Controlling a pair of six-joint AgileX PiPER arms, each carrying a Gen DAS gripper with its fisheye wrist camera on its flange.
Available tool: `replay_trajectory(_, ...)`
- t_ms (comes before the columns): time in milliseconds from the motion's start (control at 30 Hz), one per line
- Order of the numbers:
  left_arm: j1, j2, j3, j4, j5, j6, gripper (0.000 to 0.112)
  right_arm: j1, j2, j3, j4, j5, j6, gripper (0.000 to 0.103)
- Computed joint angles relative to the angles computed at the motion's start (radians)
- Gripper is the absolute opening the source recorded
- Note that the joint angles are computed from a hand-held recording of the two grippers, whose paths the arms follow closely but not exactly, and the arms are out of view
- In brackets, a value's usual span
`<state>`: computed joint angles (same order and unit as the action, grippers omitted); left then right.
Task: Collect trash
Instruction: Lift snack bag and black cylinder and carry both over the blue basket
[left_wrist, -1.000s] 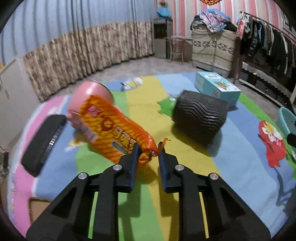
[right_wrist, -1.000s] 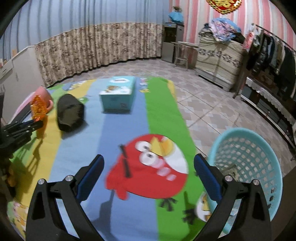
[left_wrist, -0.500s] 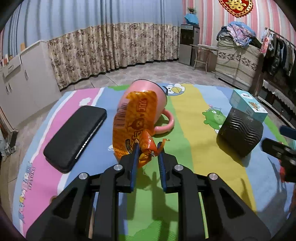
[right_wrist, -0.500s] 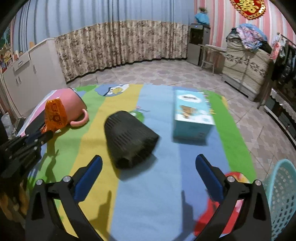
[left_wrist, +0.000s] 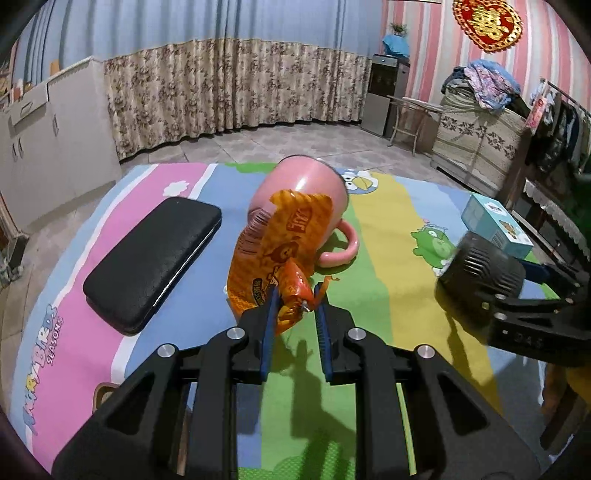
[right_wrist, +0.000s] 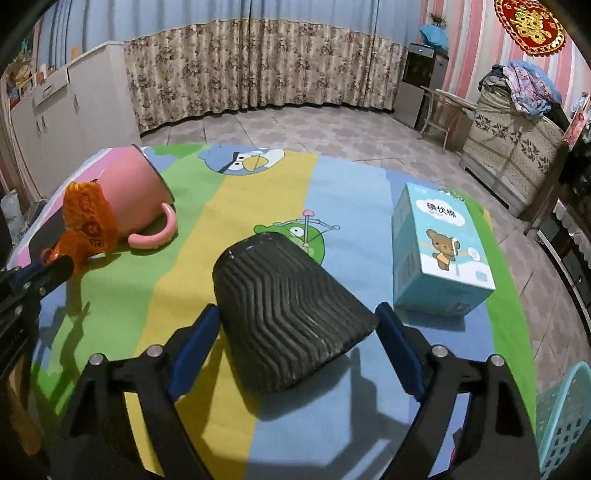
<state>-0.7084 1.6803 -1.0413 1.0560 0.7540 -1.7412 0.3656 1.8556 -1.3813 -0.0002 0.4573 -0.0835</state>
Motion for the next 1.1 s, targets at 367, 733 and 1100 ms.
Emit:
replay_trajectory(367,-0.095,0.02,-0.042,0.086,0.12,-0.07,0.018,-0.237,-0.356,0.34,0.329,-0.069,-0.363,0.083)
replay_trajectory(733,-0.318,0.053,-0.214,0.061,0.291,-0.007,0.018,-0.793,-0.47,0.392,0.796,0.103,-0.951,0.083)
replay_trajectory(1100,-0.434,0.325,-0.671,-0.014,0.378,0.226,0.018,-1.053,-0.287,0.275,0.955,0.203,-1.104,0.083)
